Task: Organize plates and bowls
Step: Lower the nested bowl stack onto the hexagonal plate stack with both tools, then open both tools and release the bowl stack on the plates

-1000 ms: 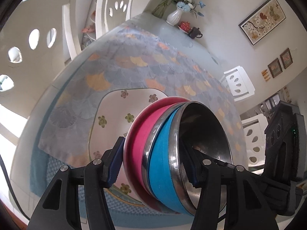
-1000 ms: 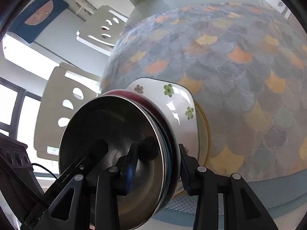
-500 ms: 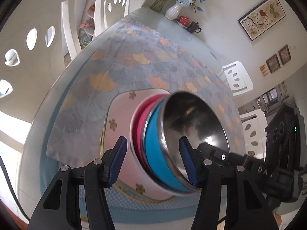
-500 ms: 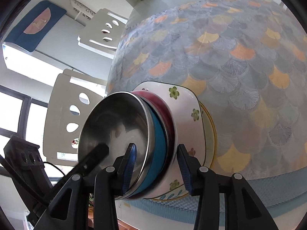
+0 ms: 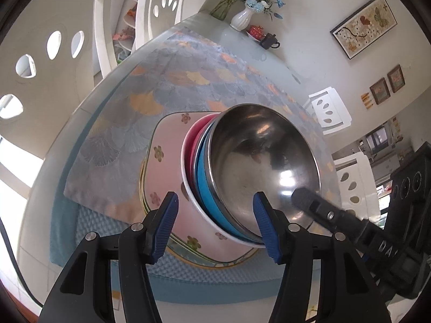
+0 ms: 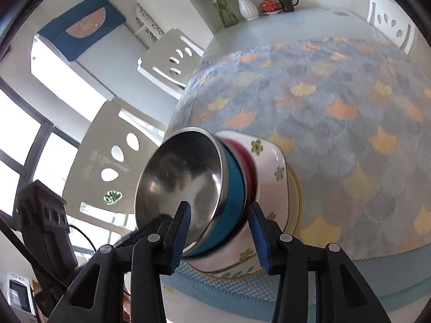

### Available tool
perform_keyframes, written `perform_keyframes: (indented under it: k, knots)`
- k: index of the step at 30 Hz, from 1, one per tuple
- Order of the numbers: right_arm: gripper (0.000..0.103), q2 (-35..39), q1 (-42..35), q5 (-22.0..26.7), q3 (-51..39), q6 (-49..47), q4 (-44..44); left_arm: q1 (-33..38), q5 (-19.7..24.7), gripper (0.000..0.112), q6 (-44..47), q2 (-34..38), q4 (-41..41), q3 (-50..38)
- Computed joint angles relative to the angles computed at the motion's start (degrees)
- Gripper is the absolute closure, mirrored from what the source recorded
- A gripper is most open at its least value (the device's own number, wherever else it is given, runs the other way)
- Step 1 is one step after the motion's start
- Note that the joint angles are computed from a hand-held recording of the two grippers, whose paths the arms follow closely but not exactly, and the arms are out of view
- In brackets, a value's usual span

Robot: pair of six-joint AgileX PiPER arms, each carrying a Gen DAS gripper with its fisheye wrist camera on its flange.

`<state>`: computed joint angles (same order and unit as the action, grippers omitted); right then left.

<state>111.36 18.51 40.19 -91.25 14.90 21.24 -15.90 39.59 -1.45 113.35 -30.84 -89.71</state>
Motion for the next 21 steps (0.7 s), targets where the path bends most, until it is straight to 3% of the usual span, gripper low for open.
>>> perform_keyframes:
  k: [13, 18, 20, 21]
  knots:
    - [0.06, -4.49, 0.27, -1.47, 4.6, 0.66, -2.59, -2.0, -3.18, 0.058, -5.66, -6.88, 9.38, 3.55]
    - [0.06, -8.45, 2.67, 2.5, 2.36, 4.94, -12.55, -4.27, -4.5, 0.058, -14.01, -12.87, 24.48, 3.07]
    - [0.059, -10.06, 4.11, 4.48, 1.16, 7.2, -17.42, -3.91, -3.94, 0.058, -13.96, -14.68, 25.04, 1.37]
    - [0.053, -10.79, 4.87, 5.49, 0.53, 8.58, -20.0, -3.83, -3.75, 0.056, -13.62, -14.96, 25.02, 0.37]
